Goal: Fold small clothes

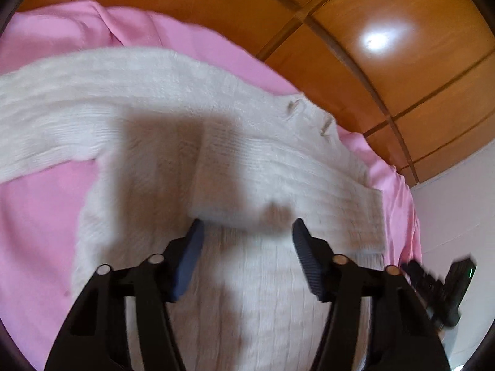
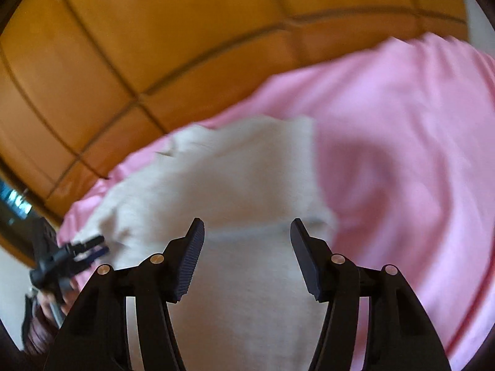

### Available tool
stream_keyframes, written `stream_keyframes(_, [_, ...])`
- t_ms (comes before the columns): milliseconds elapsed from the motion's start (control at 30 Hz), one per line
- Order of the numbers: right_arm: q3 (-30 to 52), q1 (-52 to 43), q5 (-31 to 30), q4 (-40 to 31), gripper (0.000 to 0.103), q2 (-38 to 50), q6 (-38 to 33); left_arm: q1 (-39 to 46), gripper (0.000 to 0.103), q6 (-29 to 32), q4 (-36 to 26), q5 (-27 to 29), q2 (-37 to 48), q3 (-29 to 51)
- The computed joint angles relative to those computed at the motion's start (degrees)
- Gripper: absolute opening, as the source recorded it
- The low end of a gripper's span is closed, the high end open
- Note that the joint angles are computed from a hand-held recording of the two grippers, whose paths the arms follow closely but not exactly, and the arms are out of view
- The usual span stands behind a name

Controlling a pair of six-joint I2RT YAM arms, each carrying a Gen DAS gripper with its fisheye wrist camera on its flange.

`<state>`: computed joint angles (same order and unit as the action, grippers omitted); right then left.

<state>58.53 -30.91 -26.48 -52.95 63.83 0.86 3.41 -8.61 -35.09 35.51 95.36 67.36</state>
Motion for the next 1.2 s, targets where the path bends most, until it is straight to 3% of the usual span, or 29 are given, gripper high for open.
stream_keyframes(33, [-0.34,-0.89,-0.09,0.03,0.057,0.00,-0.31,-1.07,0.054,-1.27,0.85,-0.55,1.83,1.18])
stream_keyframes(100, [-0.69,-0.53,0.40,1.63,0.057,0.77,0.69,-2.69,0.040,-2.87,1.85,-2.10,3.56,2.62])
stream_keyframes(133, [-0.56,0.02,0.54,2.38,0.057,1.17,1.01,-3.33,0.021,-3.03,1.93,-2.08,4.31,3.47])
stream_keyframes(167, [0.10,1.19,0.96,3.42,0.057,2.03,1.51,-4.07,0.008,-2.79,1.46,-1.77,5.32,4.98])
stream_keyframes(333, [4.47,13.31,7.14,10.99,0.057,10.73,6.51,-6.31,0.006,-1.40,1.48,-2.75,4.36,9.95])
stream_keyframes(467, [8.69,21.14,19.50,15.44,0.057,20.45,7.32,-6.76,0.006,-0.72,4.34,-1.93,0.35,12.35])
stream_keyframes(600, [7.54,22.95,34.91,18.46,0.054,27.01,8.27,-6.71,0.007,2.72,3.49,-8.64,2.21,13.33])
stream_keyframes(667, [4.45,22.01,35.51,21.89,0.066,26.19,9.50,-7.55,0.013,3.95,1.12,-13.48,6.90,14.43])
stream_keyframes(733, [2.31,20.80,34.35,24.19,0.071,25.44,11.27,-8.33,0.030,2.56,0.60,-19.43,10.64,14.17])
stream_keyframes(833, [1.14,20.68,35.06,25.87,0.078,25.51,12.13,-6.15,0.032,0.32,7.55,-15.18,8.66,7.85])
stream_keyframes(933, [0.65,20.29,35.22,26.56,0.086,25.76,12.51,-4.57,0.032,-2.23,7.07,-14.12,5.27,4.93])
stream_keyframes(967, [0.90,19.88,34.93,26.33,0.089,26.03,12.80,-4.02,0.037,-2.69,7.33,-14.57,3.58,3.45])
stream_keyframes(1067, [1.20,19.73,35.13,25.58,0.090,24.89,12.41,-1.75,0.046,-2.64,7.98,-15.50,-1.70,-1.49])
stream_keyframes(1200, [-1.40,24.12,39.98,24.31,0.090,16.95,12.74,6.43,0.054,-1.57,4.94,-11.33,-7.18,-6.44])
